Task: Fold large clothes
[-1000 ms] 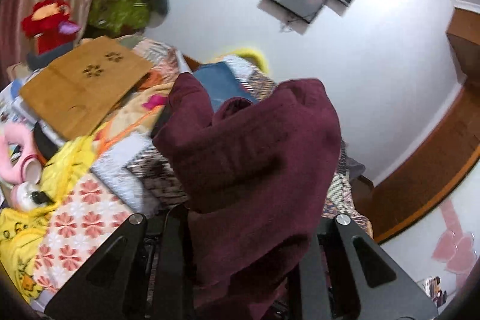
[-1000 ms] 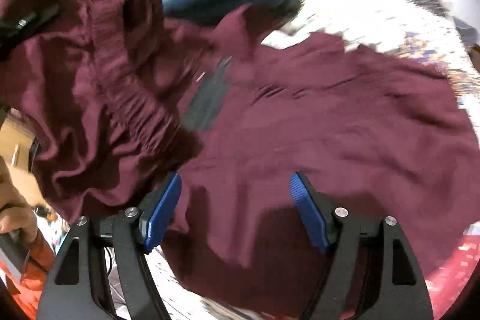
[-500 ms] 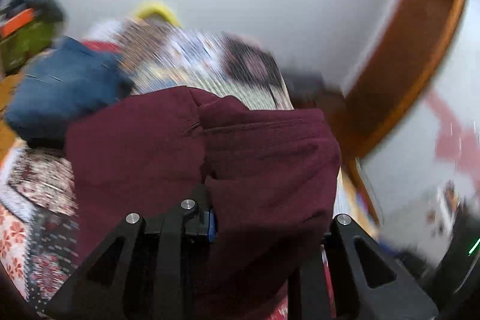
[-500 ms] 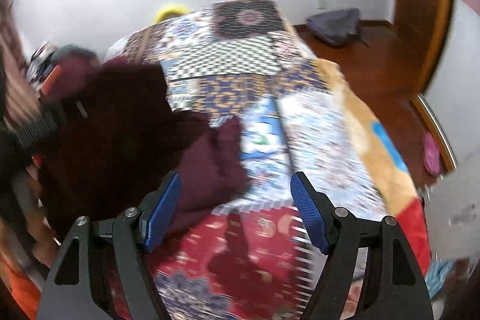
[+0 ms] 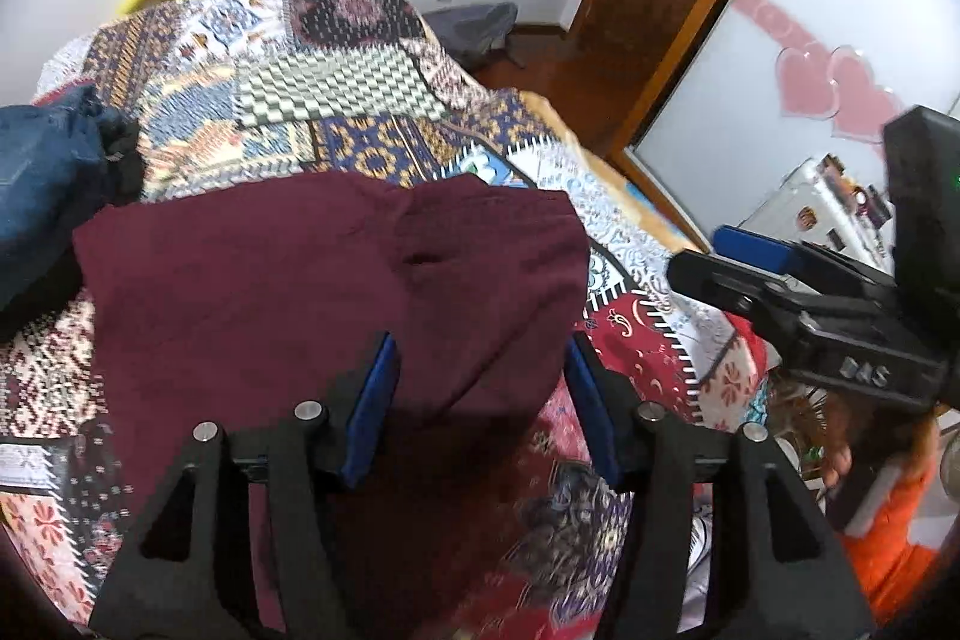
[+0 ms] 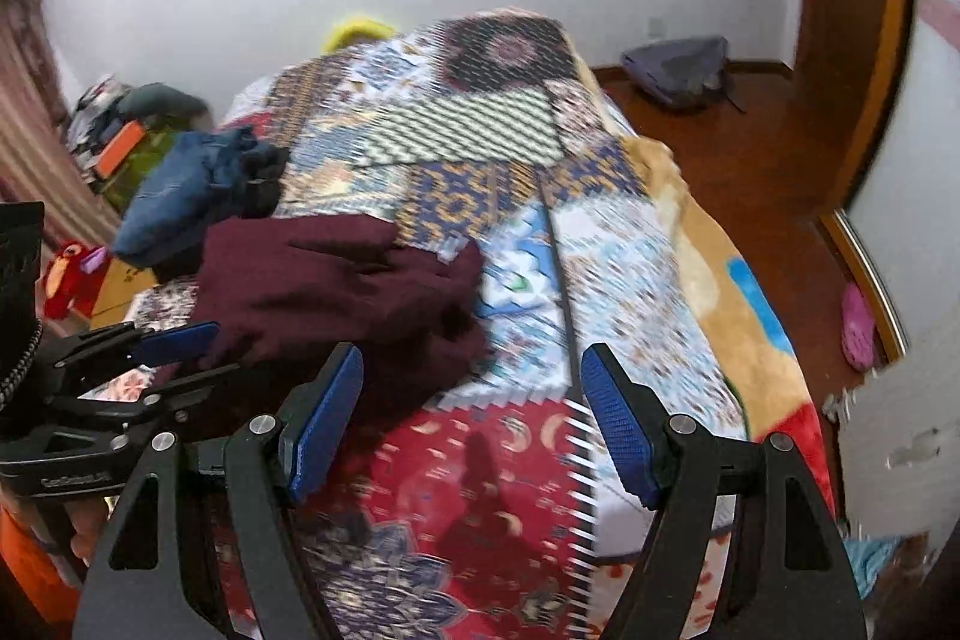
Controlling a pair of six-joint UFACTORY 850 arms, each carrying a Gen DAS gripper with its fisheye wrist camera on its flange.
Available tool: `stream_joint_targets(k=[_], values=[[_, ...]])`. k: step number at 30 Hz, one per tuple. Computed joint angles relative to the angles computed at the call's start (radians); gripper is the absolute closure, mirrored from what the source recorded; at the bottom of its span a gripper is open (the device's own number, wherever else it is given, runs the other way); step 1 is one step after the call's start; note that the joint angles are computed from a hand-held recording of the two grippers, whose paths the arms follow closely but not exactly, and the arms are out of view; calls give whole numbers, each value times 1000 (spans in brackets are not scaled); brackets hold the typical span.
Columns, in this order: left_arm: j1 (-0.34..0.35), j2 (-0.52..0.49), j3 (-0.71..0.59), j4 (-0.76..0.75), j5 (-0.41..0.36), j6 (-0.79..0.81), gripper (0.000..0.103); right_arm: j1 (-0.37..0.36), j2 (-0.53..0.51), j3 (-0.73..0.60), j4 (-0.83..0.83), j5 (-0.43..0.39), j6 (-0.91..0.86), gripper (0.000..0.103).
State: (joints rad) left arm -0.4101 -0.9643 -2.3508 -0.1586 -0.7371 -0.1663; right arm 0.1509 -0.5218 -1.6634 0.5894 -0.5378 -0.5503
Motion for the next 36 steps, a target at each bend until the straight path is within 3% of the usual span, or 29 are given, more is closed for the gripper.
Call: stream_joint_targets(k=[6,10,13,16,18,21,27,31,36], values=[[32,218,324,197,192,-159,31,52,-39,-82,24,-31,-90,31],[58,262,414,379,194,-343,24,76,-96,-149,51,-85,-129,29],[77,262,452,362,171,-347,24,91,-135,-185,-26,-110,-66,29],[83,251,497,311,143,-293,24,103,-136,-165,-157,-61,-1,29],[74,261,550,341,164,-301,21,99,-144,-160,-244,-51,53,29],[63,287,621,401,206,-359,14,67,-165,-167,-177,-111,9,27],[70,321,704,343,265,-346,6,12,-196,-145,-8,-193,-59,25],[64,339,749,335,284,-352,6,6,-167,-96,32,-179,-70,24],[62,363,767,354,268,-382,6,25,-135,-86,-76,-152,1,24]])
